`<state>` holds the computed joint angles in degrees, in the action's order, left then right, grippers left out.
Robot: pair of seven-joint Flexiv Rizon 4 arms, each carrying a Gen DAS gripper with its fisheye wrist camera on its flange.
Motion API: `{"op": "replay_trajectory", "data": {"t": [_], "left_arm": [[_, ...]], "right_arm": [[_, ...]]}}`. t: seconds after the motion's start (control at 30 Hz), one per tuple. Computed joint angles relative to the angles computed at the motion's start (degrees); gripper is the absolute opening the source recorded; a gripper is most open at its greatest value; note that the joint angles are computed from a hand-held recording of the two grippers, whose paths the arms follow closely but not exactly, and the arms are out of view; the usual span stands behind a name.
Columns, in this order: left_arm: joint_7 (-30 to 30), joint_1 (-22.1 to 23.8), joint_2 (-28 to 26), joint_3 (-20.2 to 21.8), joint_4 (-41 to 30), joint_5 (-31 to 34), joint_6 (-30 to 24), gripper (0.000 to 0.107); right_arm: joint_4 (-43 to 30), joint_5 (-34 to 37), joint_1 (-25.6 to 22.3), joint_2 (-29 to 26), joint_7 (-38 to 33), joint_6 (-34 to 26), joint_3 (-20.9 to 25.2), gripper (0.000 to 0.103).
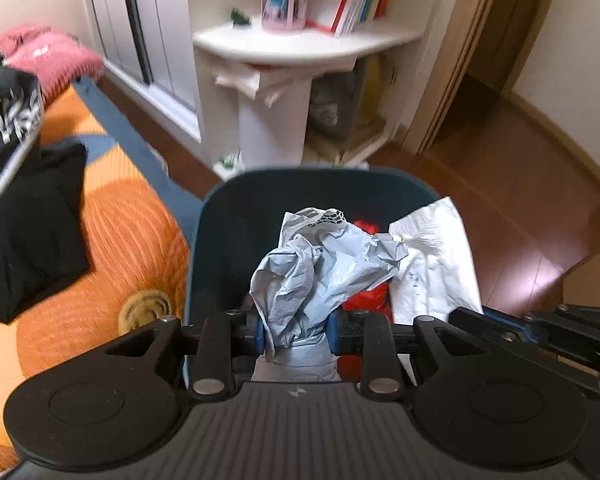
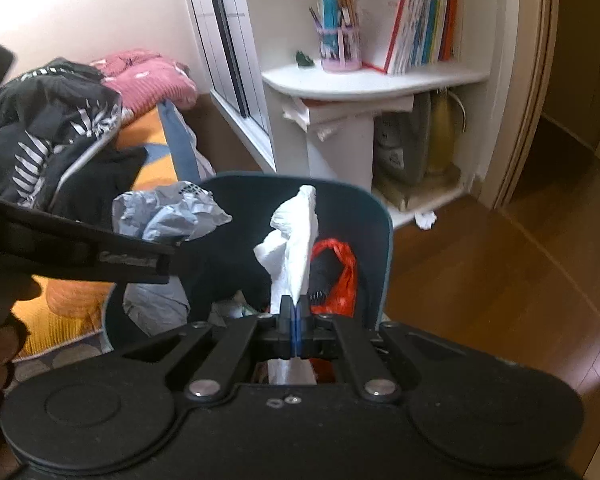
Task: Collect trash
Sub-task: 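Carry both tissues with both tools over the teal bin, then open both tools to drop the tissues into the bin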
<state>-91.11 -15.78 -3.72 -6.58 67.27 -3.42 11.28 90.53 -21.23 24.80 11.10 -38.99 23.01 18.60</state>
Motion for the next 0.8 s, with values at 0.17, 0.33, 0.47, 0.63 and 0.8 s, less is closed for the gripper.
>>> {"op": "replay_trajectory", "data": {"t": [0.17, 0.33, 0.47, 0.63, 0.8], "left_arm": [[-0.32, -0.53, -0.65, -0.02, 1.46, 1.41, -0.50, 0.027], [-0.91, -0.59, -0.77, 0.10, 2.81, 0.66, -0.75, 0.030], [-1.56, -0.39, 0.34, 0.39, 4.80, -1.32, 0.91, 0.049], [-1.27, 0.05, 2.66, 0.49, 6.39, -2.44, 3.18, 0.065], [0.03, 0.70, 5.96, 0.86, 7.84, -4.10, 4.74, 0.065]], "right_arm": [[0.59, 0.80, -0.08, 0.02, 0.71, -1.18, -0.01, 0.012], [1.23, 1.54, -0.07, 0.55, 1.00, -1.53, 0.00, 0.019], [1.67, 1.34, -0.15, 1.48, 1.21, -1.15, 0.35, 0.023], [1.93, 0.24, -0.40, 2.98, 1.52, -0.37, 1.00, 0.029], [1.65, -1.61, -0.72, 4.51, 2.41, 0.42, 2.16, 0.037]]}}
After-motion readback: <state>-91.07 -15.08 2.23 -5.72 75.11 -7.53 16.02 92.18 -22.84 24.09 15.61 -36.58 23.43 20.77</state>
